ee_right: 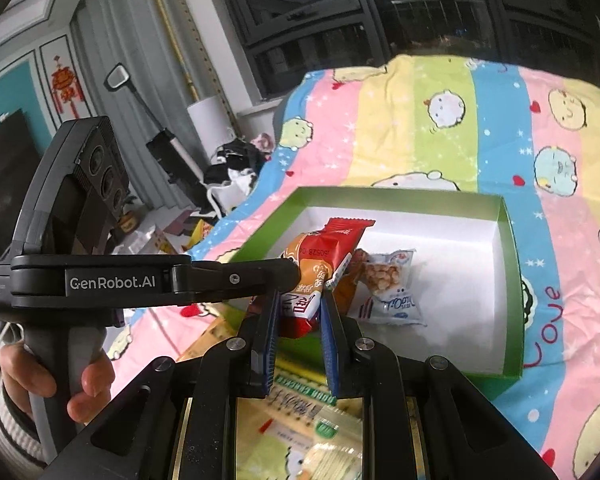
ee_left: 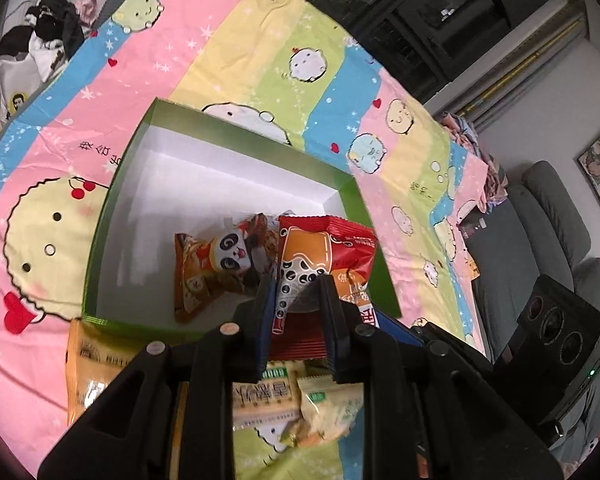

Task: Organize snacks
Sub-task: 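Carry the red bag into the green box and open the right tool, then move the right tool toward the yellow-green corn snack bag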

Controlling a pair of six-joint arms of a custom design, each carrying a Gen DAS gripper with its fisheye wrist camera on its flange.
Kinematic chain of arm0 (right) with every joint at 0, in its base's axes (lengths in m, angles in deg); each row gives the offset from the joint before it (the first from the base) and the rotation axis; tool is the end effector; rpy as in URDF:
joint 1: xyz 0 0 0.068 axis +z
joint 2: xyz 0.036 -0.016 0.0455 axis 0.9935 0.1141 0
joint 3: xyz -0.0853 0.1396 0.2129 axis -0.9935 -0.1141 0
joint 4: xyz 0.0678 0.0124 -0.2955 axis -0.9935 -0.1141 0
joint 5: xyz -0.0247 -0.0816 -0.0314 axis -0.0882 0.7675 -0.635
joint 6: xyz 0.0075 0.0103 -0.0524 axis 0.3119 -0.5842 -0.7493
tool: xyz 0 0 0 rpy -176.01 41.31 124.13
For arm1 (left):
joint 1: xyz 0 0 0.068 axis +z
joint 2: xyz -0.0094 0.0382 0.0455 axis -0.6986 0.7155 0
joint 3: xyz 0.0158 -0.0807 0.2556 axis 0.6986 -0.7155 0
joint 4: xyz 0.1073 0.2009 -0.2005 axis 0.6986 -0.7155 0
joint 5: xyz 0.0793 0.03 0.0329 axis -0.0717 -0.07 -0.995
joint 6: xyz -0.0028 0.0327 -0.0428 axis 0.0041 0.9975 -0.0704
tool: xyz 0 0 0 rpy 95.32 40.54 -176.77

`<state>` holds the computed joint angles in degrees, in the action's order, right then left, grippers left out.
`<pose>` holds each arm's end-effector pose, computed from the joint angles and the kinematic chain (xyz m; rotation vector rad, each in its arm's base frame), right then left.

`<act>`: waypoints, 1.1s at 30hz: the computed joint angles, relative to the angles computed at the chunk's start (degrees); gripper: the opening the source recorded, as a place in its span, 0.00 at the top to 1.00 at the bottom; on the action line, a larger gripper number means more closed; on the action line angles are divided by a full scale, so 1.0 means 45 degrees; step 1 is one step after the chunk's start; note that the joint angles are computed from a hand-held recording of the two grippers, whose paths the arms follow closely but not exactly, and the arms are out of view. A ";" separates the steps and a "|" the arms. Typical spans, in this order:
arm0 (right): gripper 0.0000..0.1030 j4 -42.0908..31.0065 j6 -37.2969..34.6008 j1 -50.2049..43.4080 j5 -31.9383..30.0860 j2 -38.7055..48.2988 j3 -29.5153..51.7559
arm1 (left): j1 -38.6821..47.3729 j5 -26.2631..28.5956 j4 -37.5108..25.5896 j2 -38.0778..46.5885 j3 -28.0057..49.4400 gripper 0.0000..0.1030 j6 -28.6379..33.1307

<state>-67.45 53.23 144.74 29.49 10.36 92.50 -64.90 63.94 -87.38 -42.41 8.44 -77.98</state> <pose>0.1486 0.2516 0.2412 -0.4118 2.2041 0.6249 0.1707 -0.0763 0.2411 -0.0811 2.4122 -0.8308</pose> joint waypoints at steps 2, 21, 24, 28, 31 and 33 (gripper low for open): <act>0.79 0.0149 -0.0116 -0.0317 -0.0278 0.0291 0.0020 | 0.0169 0.0158 0.0318 0.0578 0.0025 0.79 0.0113; 0.62 -0.0493 0.0598 -0.1174 0.0296 0.0956 0.0403 | 0.0923 -0.0664 0.0578 0.1882 0.0338 0.32 0.0193; 0.61 -0.0910 0.0894 -0.1059 0.0632 0.0160 0.0109 | 0.1080 -0.0694 -0.0008 0.1020 0.0295 0.30 0.0156; 0.61 -0.1598 0.1471 -0.0577 0.1147 -0.1047 -0.0343 | 0.0839 -0.1026 -0.0887 0.0055 0.0290 0.25 0.0094; 0.61 -0.2197 0.1929 -0.0061 0.1635 -0.1965 -0.0666 | 0.0445 -0.1421 -0.1714 -0.0993 0.0164 0.19 -0.0053; 0.55 -0.2668 0.2288 0.0343 0.1974 -0.2512 -0.0857 | 0.0053 -0.1741 -0.2289 -0.1730 0.0060 0.17 -0.0249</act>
<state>-79.46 63.53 146.29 38.37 -0.95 88.64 -64.66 56.11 -97.68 -50.19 8.71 -79.10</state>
